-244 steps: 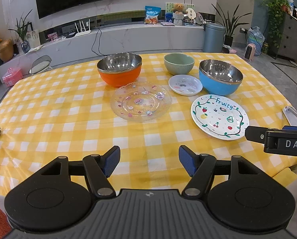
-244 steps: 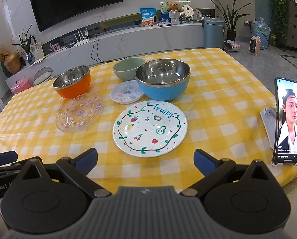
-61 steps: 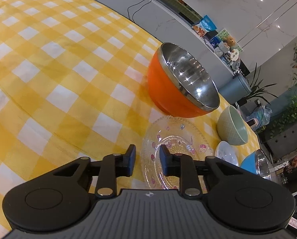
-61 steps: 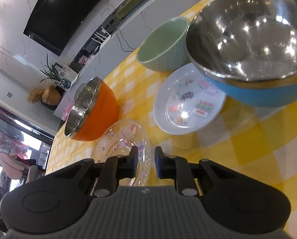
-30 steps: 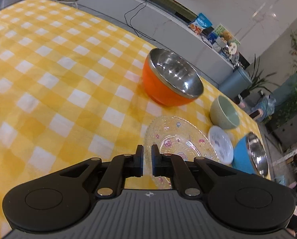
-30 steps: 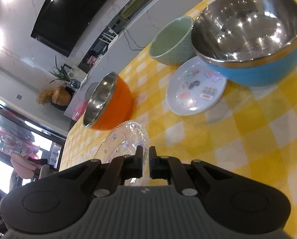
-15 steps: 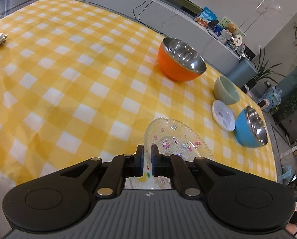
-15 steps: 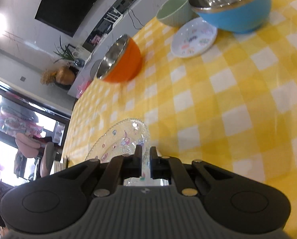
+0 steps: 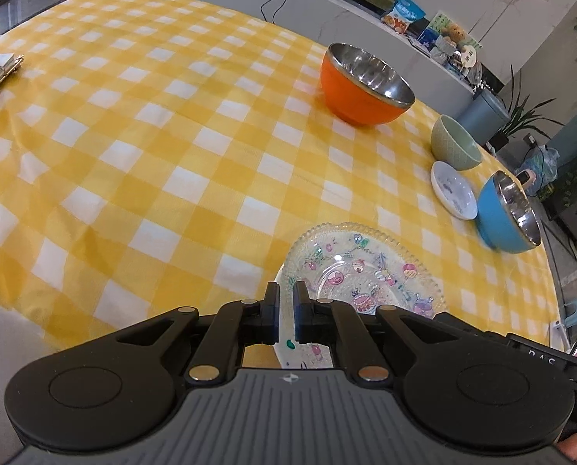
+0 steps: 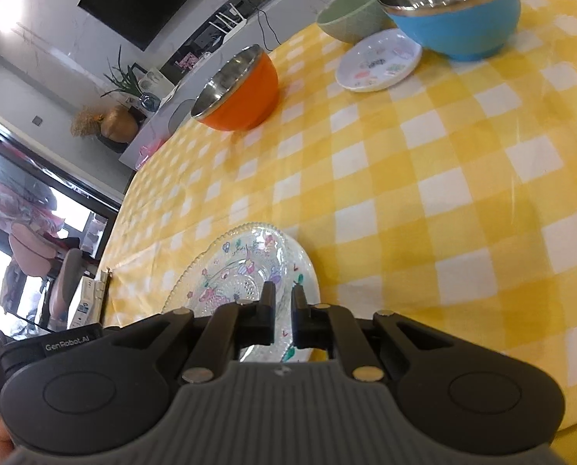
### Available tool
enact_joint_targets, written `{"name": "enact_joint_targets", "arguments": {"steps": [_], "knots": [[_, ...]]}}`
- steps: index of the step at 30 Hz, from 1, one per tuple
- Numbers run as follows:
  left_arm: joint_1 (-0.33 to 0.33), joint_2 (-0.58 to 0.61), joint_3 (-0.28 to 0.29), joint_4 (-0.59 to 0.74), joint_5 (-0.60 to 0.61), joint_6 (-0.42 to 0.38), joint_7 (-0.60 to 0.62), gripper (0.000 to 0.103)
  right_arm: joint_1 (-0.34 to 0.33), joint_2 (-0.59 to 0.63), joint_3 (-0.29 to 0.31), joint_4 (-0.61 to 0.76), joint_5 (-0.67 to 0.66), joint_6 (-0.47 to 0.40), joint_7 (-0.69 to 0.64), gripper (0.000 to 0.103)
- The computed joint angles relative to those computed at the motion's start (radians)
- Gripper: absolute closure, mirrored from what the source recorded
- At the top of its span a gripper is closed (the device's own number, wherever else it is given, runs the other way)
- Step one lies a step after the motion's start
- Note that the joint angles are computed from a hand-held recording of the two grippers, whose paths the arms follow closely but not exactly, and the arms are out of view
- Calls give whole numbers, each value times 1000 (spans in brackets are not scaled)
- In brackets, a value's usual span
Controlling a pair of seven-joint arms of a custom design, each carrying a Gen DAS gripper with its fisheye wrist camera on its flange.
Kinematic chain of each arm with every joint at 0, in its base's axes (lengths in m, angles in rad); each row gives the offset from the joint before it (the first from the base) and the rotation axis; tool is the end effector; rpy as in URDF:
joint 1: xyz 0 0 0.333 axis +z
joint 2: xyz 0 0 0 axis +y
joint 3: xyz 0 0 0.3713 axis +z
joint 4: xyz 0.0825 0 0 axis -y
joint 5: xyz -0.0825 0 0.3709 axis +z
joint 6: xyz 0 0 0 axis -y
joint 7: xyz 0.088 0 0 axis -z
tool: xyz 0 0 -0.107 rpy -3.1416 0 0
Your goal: Organize plates and bowls
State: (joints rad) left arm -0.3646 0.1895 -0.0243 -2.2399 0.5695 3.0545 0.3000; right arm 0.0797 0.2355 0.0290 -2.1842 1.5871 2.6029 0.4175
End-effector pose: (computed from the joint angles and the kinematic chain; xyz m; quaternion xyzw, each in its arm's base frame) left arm 0.5213 -0.2586 0.4122 -0.7728 0.5512 -0.3002 0.0940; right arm 0.5631 0.0401 0.3478 -0.5998 0.6766 0.0496 0.4242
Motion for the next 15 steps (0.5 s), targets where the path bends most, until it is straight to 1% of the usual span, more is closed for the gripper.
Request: {"name": "enact_joint_targets", "arguments": {"steps": [6, 7, 8, 9, 11, 13, 15], "knots": [[9, -2, -17, -1, -10, -24, 19, 100, 14, -7, 4, -10, 6, 42, -26, 98], [5, -2, -10, -4, 1, -13, 9, 103, 17, -9, 5, -11, 10, 51, -37, 98], [12, -2, -12, -11, -1, 17, 15, 103, 19, -8, 5, -11, 13, 56, -46, 99], [9, -2, -11, -13, -2, 24, 23, 103, 21, -8, 6, -11, 15, 57, -58, 99], [-11, -1, 3, -1, 15, -8, 15, 103, 26, -8, 7, -12, 9, 64, -65, 98], [-3, 0, -3, -4, 9, 2, 17, 103, 35, -6, 9, -12, -2, 89, -63, 98], [-15, -1, 14, -7, 26, 12, -9, 103, 36, -4, 10, -11, 1, 95, -63, 98]]}}
